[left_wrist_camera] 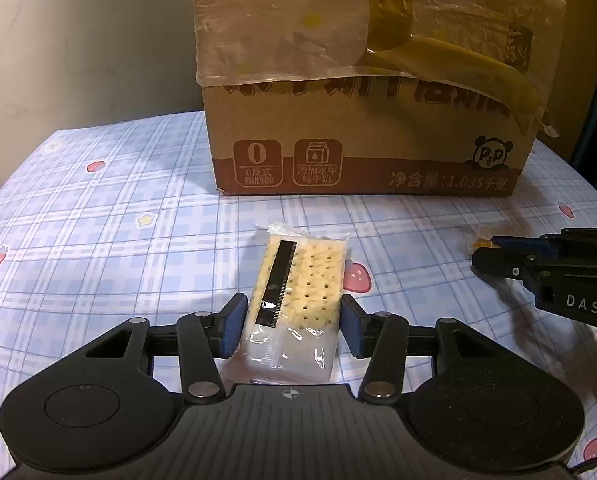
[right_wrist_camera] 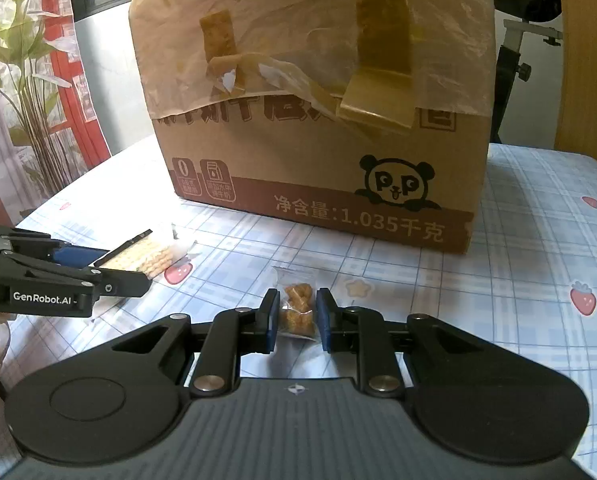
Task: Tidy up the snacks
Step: 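Grasp the white cracker packet with the left tool while the right tool grasps the small nut bag, then carry both packets over the open box and open both tools to drop them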
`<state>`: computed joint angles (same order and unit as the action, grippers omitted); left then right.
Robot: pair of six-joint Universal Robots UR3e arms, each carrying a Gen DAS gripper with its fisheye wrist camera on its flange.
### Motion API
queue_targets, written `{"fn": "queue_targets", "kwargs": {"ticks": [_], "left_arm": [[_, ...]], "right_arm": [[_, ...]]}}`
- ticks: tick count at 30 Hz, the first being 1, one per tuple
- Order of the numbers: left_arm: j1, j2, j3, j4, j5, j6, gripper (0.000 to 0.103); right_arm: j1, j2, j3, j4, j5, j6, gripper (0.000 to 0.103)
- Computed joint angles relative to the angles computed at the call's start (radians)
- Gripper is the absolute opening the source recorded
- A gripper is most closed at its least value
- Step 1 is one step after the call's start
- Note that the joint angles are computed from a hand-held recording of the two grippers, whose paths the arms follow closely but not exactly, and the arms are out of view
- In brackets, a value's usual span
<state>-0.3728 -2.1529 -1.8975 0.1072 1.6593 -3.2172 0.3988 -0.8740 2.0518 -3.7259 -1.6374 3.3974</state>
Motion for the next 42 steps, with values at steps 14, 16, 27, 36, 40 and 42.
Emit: {"fn": "queue_targets", "kwargs": {"ticks": [14,16,27,36,40,42], "left_arm": [[0.04,0.186,-0.103,0.084,-0.052,-0.042,0.049],[0.048,0.229,-0.094,0.084,-0.053,-0.046,0.049],[0.075,0.235,0.299,-0.08,-0.105,0.007,0.049],[0.039,-0.14,1.03,-0.465,-0.08,0.037,0.049],[0.023,-0.299,1.311,-0.624,-0.056,0.054,0.049],[0.035,-0.331,1.375,-0.682,-0.066,0.059,0.049]], "right_arm": [[0.007,-0.156,0.086,-0.07,0.041,-0.06,0.021],[0.002,-0.217,0.084,-0.07,0.059,-0.087,0.021],[-0.128,-0.371,-0.229,0.175,0.155,-0.168,0.021],[-0.187,-0.199,-0.641,0.556,0.06,-0.142,0.021],[-0.192,-0.192,-0.652,0.618,0.037,-0.156,0.021],[-0.193,-0.203,-0.632,0.625,0.028,-0.159,0.022]]}}
